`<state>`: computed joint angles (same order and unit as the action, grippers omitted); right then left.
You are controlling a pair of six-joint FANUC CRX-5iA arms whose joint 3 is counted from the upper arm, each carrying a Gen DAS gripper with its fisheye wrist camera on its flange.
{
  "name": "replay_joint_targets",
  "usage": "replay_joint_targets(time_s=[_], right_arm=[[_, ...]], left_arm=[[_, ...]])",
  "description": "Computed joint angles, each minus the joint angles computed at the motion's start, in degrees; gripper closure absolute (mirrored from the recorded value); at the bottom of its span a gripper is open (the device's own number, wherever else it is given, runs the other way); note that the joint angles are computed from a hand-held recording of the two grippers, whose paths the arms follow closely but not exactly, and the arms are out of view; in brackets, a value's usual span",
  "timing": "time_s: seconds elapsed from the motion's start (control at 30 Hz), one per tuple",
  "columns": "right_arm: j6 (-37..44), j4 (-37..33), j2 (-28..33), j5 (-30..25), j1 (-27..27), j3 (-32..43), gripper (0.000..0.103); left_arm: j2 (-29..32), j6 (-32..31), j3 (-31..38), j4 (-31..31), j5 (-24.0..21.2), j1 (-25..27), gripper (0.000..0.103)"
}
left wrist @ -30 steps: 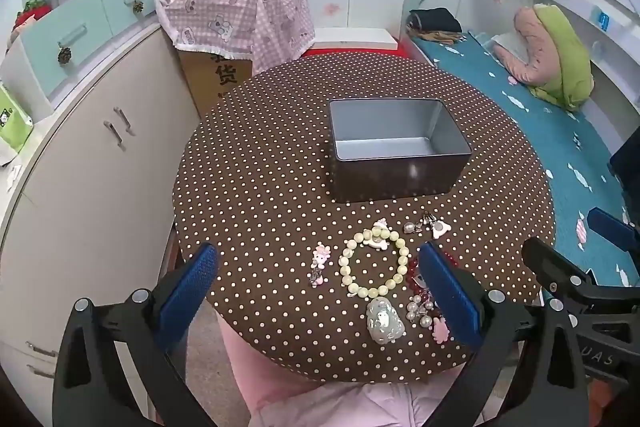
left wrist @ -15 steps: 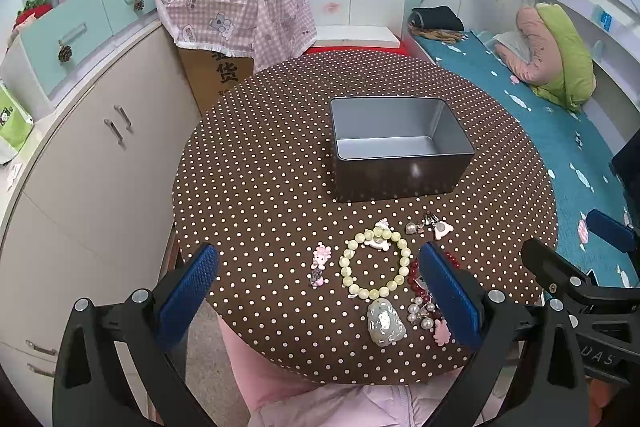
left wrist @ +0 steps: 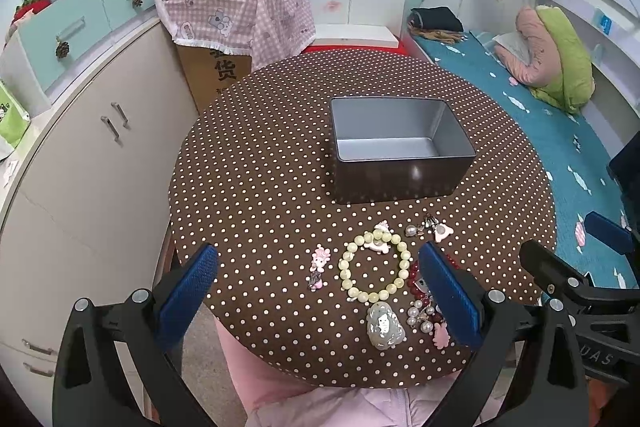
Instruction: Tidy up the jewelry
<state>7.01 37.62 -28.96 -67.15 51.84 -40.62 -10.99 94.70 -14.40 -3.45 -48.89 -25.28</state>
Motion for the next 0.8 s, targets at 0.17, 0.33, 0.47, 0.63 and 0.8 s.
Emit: replay_joint_targets(time_s=[0.17, 0.33, 0.47, 0.63, 0.8], right_arm=[[0.0, -0.1, -0.1, 0.0, -0.1, -0.1, 0.007], [0.1, 0.0, 0.0, 0.0, -0.1, -0.1, 0.007], [0.1, -0.2, 0.0, 0.0, -0.2, 0.0, 0.007], [-0.1, 0.0, 0.0, 0.0, 0.0, -0.1, 0.007], [-0.2, 0.1, 0.1, -0.2, 0.1, -0.1, 0.007]], left_arm=[[0.0, -0.1, -0.1, 0.4, -0.1, -0.1, 0.007], [0.4, -0.2, 0.6, 0.3, -0.7, 0.0, 0.007], [0.4, -0.1, 0.8, 0.1, -1.0, -0.1, 0.007], [0.4, -0.1, 0.9, 0.1, -1.0, 0.0, 0.007], [0.5, -0.3, 1.0, 0.1, -1.0, -0.1, 0.007]])
